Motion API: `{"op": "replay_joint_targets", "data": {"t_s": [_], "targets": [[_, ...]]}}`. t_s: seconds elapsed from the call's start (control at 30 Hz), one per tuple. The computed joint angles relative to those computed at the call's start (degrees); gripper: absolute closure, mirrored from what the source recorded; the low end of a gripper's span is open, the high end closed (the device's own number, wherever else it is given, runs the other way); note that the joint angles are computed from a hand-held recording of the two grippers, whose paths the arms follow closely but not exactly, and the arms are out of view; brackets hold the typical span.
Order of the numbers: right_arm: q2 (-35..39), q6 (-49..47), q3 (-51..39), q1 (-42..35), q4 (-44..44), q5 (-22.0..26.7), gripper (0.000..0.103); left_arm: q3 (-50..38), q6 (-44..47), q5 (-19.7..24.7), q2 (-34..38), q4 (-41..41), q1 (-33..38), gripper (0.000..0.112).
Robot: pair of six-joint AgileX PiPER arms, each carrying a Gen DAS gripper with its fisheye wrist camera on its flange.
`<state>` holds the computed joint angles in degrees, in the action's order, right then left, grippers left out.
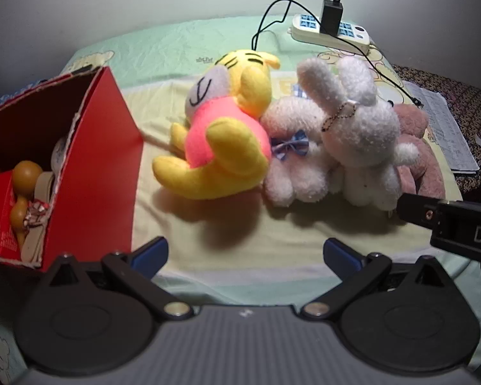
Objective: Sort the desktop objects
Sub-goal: 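Move the right gripper toward the white plush bunny on the bed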
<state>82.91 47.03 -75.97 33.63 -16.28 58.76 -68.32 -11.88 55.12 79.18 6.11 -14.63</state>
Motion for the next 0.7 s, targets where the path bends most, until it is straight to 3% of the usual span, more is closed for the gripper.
{"op": "replay_joint_targets", "data": {"t_s": [0.27,0.33,0.7], "targets": [[-2.7,-9.8,3.4,-4.8,5.6,-2.8,0.035,0.7,-11.4,2.2,-1.2,5.7,-7.1,0.01],[-3.3,-11.2,4.0,-5.5,6.5,-3.0,0.035,1.3,-12.4,0.5,-1.7,6.8,-7.2,0.01],[-5.6,-15.8,6.5,-8.4,9.6,-3.8,0.035,-1.6,-16.5,6.4,0.1,9.8,-10.5,0.01]]}}
